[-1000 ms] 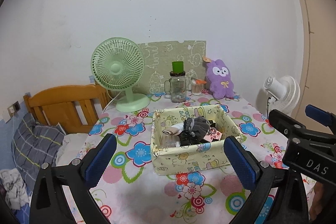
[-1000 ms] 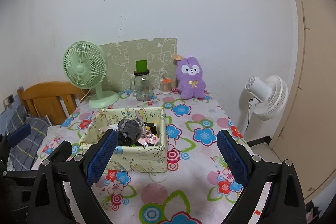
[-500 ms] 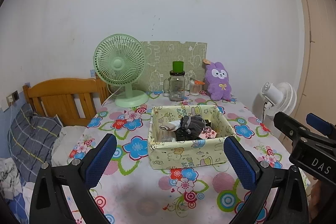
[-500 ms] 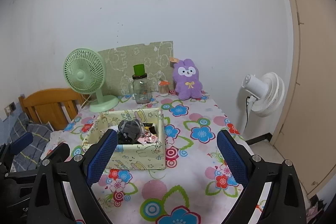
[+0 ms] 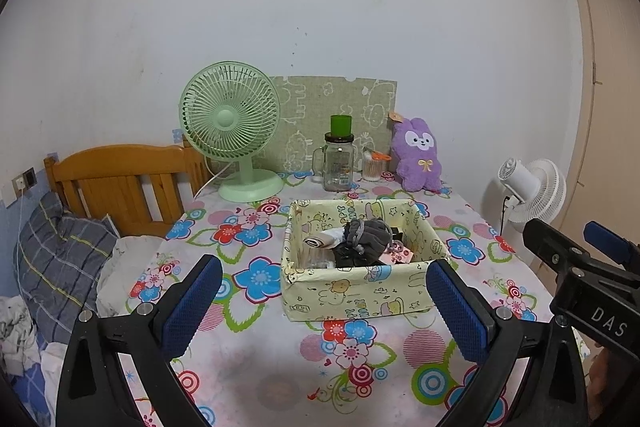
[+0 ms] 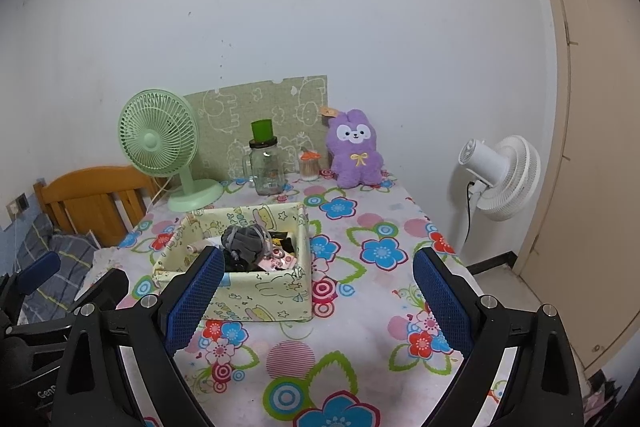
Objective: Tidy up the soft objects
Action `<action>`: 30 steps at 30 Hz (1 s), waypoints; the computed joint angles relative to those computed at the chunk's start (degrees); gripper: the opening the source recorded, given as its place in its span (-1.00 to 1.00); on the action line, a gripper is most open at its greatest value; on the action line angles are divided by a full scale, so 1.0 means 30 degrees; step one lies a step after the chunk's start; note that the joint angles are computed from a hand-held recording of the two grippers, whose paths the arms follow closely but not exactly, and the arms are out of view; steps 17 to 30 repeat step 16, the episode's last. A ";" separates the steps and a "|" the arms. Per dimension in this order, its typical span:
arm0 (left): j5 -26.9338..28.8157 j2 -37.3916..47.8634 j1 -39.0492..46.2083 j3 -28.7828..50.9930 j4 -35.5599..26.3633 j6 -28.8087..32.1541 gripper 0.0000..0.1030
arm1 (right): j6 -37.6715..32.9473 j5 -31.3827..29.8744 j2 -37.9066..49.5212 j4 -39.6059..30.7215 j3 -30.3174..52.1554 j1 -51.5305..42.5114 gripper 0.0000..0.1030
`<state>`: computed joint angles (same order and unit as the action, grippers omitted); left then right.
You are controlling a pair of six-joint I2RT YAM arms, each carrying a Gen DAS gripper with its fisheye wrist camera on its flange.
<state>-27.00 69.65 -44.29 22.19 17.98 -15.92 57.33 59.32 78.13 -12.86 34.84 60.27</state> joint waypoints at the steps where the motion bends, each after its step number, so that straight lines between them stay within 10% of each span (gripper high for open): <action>1: -0.0089 -0.0043 -0.0045 -0.0025 -0.0002 0.0043 1.00 | 0.0012 0.0010 0.0025 -0.0033 0.0022 0.0005 0.88; 30: 0.0162 0.0010 0.0098 0.0126 0.0040 0.0230 1.00 | -0.0087 -0.0097 -0.0034 0.0250 -0.0139 -0.0117 0.88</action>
